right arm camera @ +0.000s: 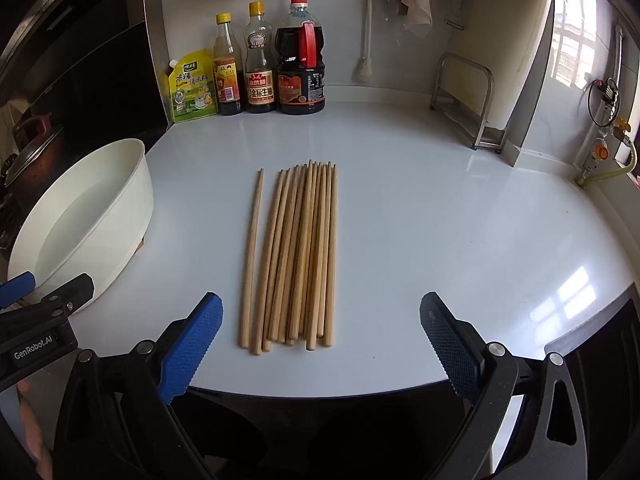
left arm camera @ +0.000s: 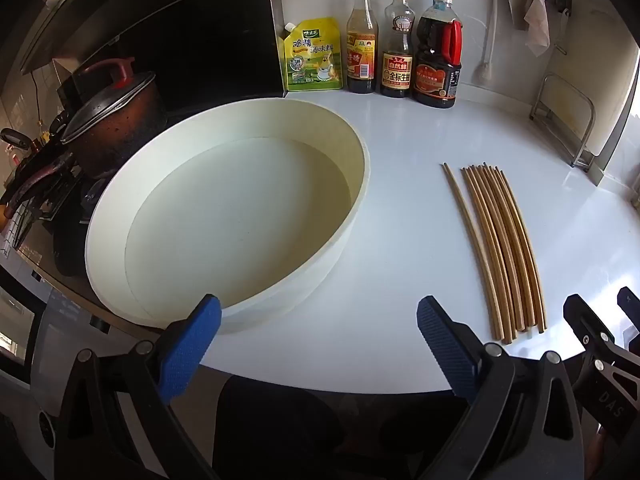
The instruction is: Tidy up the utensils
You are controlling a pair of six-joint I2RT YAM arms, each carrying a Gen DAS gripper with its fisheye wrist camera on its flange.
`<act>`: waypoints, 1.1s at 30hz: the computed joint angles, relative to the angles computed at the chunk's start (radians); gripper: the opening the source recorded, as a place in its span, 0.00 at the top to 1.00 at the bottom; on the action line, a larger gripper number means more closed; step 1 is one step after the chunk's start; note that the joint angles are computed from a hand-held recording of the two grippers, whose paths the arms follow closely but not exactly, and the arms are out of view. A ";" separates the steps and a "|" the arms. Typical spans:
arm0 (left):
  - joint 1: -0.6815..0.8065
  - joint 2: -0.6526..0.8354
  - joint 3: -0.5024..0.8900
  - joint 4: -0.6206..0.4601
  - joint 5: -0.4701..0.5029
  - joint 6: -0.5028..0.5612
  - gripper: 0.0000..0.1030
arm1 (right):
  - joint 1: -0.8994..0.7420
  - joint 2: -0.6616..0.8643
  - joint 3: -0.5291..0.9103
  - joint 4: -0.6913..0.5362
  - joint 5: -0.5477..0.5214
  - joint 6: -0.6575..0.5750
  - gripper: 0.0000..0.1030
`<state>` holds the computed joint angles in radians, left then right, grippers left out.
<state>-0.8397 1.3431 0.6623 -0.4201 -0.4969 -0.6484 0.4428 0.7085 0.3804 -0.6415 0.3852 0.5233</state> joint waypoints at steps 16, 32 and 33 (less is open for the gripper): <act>-0.002 -0.001 -0.001 -0.002 -0.002 -0.002 0.06 | -0.014 0.013 0.012 0.000 -0.010 -0.010 0.08; -0.004 0.002 0.002 0.001 -0.002 -0.001 0.06 | 0.001 0.013 0.009 0.004 -0.003 0.003 0.08; -0.007 0.003 0.004 -0.001 -0.003 -0.003 0.06 | -0.008 0.010 0.004 0.008 -0.013 -0.003 0.08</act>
<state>-0.8470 1.3457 0.6667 -0.4212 -0.4997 -0.6511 0.4352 0.7181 0.3848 -0.6337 0.3723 0.5201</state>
